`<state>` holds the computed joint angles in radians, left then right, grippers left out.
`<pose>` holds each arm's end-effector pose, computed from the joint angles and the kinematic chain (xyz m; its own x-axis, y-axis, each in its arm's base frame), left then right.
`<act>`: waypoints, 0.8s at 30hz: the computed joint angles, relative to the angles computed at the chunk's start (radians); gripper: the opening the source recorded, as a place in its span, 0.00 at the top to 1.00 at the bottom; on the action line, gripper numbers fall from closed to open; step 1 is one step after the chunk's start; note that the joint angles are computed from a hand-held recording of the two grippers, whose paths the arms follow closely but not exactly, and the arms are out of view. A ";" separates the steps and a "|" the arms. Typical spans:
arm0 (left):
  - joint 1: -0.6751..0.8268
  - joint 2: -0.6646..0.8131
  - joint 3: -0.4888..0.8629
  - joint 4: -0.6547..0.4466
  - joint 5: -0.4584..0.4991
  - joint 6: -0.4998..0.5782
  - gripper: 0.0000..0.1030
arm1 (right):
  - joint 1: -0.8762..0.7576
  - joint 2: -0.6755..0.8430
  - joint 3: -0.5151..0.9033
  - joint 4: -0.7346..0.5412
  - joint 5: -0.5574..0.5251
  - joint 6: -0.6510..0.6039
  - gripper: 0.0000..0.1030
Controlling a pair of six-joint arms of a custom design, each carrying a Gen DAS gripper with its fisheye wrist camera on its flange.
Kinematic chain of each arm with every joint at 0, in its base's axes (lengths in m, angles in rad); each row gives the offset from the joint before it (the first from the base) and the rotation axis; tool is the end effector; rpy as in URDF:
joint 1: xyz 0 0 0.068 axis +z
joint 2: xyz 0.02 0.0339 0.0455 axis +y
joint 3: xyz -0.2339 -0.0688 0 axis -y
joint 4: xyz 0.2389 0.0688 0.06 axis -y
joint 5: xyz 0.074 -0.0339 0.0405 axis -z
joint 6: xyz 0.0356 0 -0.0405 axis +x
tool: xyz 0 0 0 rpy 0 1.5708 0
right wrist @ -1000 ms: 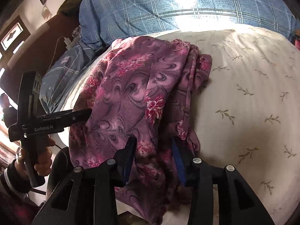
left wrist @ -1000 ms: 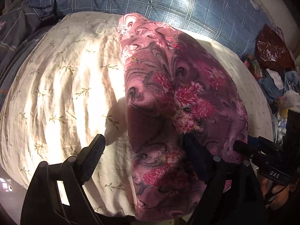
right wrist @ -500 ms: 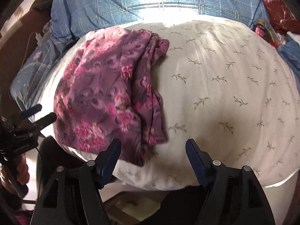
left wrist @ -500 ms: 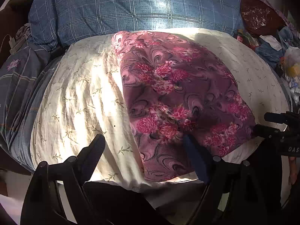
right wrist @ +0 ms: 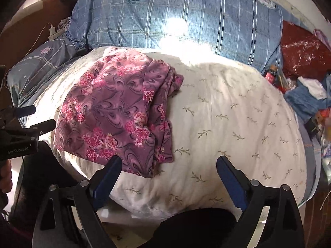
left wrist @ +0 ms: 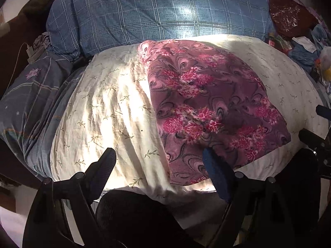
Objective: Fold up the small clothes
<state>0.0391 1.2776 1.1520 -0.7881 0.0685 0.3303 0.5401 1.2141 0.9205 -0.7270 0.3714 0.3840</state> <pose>0.2637 0.0079 0.2803 -0.7475 0.2946 -0.5954 0.2592 0.9546 0.1468 0.2128 0.1125 0.2296 -0.7964 -0.0705 -0.6007 -0.0195 0.9957 -0.0910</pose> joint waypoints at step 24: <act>0.095 -0.021 -0.006 -0.050 0.002 0.046 0.16 | -0.046 0.004 -0.001 0.006 -0.054 -0.047 0.07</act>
<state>0.1340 1.2567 1.1462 -0.8376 0.0708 0.3767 0.4940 1.2180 0.9191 -0.7212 0.3177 0.3372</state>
